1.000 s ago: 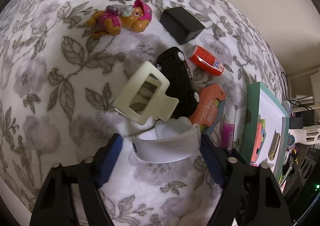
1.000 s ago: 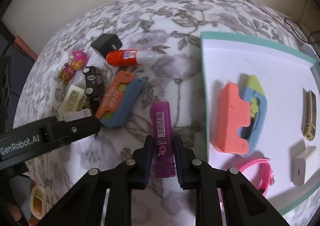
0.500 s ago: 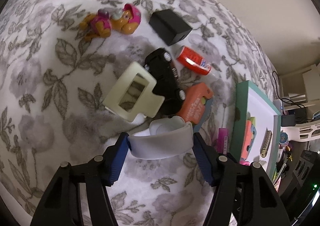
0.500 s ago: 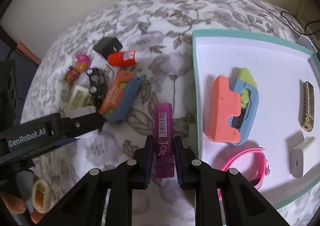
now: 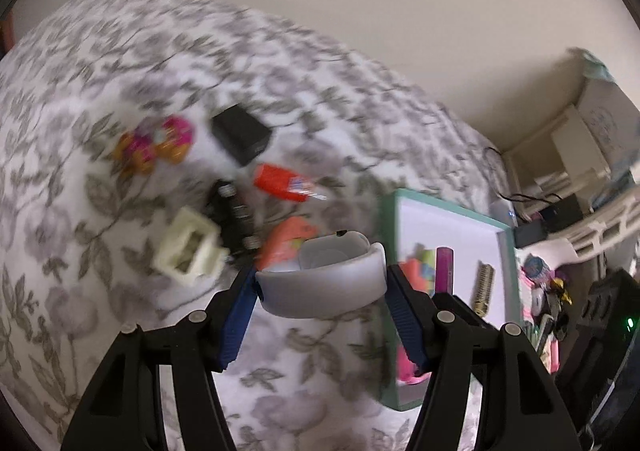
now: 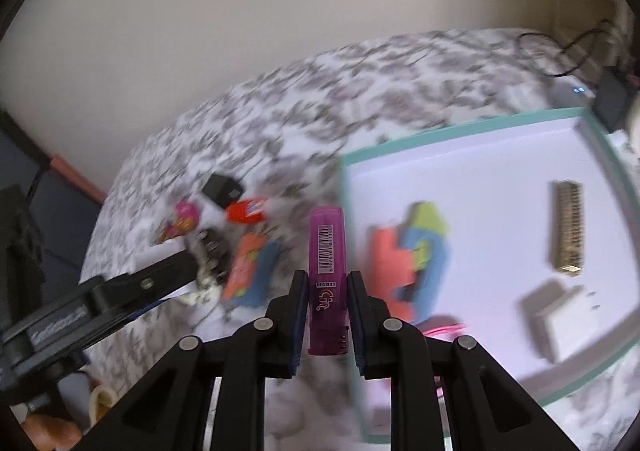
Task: Organize rigid objects
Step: 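Carry the purple tube and white watch over the white tray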
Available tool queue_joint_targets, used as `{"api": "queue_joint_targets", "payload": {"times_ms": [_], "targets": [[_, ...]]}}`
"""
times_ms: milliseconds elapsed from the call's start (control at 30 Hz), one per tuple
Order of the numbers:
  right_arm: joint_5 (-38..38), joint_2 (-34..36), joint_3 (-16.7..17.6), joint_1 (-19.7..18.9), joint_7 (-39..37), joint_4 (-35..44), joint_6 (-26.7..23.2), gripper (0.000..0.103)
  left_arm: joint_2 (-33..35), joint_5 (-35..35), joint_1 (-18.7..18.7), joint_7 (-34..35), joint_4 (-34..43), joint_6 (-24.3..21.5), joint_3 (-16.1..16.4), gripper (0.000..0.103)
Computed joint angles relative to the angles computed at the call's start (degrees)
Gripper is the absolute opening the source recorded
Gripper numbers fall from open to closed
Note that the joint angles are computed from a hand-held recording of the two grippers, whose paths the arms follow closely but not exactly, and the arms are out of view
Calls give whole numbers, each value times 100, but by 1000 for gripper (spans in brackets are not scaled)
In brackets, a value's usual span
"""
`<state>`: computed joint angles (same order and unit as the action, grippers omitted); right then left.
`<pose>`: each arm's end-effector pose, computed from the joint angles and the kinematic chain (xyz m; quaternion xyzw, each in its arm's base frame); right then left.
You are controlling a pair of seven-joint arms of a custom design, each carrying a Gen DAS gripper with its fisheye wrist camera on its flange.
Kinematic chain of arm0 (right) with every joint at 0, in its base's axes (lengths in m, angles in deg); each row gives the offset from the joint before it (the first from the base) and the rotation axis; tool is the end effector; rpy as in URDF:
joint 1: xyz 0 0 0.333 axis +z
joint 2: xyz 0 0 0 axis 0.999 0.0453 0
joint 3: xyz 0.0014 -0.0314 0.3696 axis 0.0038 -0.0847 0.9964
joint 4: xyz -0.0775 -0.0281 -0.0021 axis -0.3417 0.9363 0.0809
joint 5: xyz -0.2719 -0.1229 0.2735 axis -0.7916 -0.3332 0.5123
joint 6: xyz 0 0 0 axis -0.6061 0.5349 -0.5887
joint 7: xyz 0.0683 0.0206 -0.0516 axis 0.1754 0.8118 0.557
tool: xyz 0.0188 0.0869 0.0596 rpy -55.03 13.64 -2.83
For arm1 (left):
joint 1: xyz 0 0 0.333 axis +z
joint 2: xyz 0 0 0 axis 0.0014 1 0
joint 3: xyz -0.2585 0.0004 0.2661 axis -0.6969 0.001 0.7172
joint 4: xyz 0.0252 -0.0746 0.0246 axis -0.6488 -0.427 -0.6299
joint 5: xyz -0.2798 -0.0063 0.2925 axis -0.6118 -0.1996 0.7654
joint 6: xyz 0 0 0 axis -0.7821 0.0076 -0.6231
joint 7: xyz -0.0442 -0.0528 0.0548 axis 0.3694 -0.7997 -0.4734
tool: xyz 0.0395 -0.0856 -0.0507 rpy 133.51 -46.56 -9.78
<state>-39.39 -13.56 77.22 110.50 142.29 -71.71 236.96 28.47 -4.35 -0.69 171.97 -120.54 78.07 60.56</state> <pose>0.4802 0.2486 0.5399 -0.6573 0.6951 -0.0481 0.2871 0.4914 -0.0419 0.5410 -0.7504 0.5963 -0.2852 0.0070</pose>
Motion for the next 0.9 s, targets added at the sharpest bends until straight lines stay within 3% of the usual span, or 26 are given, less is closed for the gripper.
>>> {"api": "queue_joint_targets", "payload": {"times_ms": [133, 533, 900], "targets": [[-877, -167, 44, -355, 721, -130, -115, 21, -36, -243, -236, 338, -29, 152, -64, 66], [-1477, -580, -165, -878, 1695, -681, -158, 21, 241, -109, -843, 892, 4, 599, -472, 66], [-1578, -601, -228, -899, 1718, -746, -235, 21, 449, 460, -1047, 876, 26, 636, -672, 66]]}}
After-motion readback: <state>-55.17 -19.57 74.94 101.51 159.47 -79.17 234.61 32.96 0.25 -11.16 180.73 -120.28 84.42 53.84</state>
